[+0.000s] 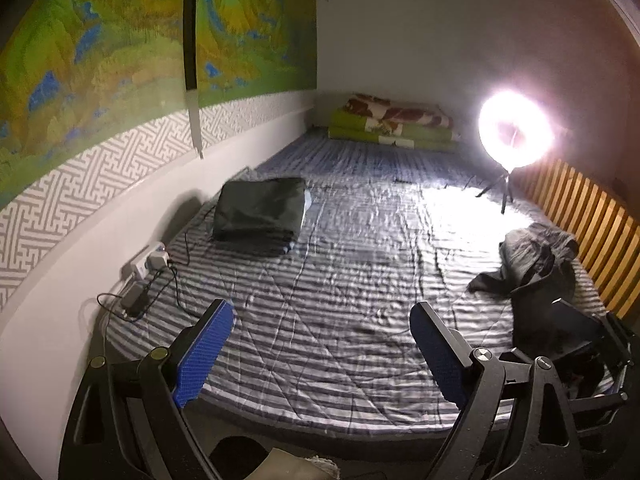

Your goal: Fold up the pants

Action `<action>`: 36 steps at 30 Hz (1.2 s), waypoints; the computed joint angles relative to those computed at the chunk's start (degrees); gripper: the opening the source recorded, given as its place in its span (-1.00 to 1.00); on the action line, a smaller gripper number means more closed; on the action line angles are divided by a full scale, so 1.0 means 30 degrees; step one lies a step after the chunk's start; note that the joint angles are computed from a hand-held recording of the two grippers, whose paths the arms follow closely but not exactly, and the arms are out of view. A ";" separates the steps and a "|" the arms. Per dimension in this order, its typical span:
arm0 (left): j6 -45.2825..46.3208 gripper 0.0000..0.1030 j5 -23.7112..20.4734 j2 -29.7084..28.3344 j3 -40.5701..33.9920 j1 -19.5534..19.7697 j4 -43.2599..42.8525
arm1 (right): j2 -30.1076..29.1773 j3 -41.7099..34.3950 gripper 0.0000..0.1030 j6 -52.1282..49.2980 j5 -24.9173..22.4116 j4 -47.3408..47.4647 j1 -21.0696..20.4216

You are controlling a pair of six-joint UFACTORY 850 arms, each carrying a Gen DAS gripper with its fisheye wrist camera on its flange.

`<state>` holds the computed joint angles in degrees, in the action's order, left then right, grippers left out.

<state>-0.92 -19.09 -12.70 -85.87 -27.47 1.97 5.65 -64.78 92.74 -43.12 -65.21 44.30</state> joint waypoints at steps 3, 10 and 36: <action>-0.0215 0.79 -0.0403 -0.0966 -0.0765 0.0029 0.0245 | -0.0119 0.0154 0.66 -0.0048 0.0699 0.0467 -0.0479; 0.0586 0.79 -0.1287 -0.3149 -0.2588 0.0175 -0.0747 | -0.1025 -0.0352 0.66 -0.2358 0.1759 0.3046 -0.1939; 0.7204 0.79 0.0004 -0.2218 0.0061 0.1618 -0.6639 | -0.3084 -0.2510 0.66 -0.1517 -0.1596 0.2318 0.0080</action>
